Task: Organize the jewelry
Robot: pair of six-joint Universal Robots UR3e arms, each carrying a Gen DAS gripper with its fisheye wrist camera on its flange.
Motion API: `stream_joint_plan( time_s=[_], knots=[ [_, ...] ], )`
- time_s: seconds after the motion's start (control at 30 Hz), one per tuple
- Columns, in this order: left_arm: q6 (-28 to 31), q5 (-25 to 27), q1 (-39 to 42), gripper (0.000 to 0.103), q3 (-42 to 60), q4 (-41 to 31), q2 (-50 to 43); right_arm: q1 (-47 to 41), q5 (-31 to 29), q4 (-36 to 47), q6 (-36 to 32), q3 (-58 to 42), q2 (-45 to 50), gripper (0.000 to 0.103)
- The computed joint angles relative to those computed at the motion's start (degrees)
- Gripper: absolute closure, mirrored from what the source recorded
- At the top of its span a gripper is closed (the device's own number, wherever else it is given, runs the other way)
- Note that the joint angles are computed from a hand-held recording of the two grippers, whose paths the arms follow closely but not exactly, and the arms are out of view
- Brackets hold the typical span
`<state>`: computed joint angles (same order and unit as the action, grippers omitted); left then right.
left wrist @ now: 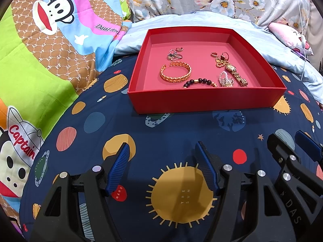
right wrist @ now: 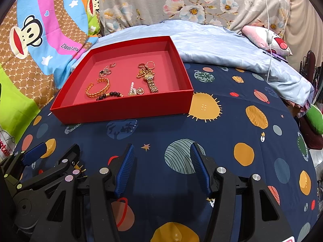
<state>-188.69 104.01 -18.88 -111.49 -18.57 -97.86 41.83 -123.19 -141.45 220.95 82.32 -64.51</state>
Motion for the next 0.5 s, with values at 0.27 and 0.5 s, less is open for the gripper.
stream_joint_plan(
  time_s=[0.27,0.5],
  knots=[
    [0.1,0.6,0.0,0.038,-0.6,0.5,0.2,-0.2,-0.1,-0.9,-0.4,1.0,-0.5,0.046],
    [-0.6,1.3,-0.2,0.038,-0.2,-0.4,0.4,0.5,-1.9,-0.2,0.0,0.7,-0.7,0.041]
  ],
)
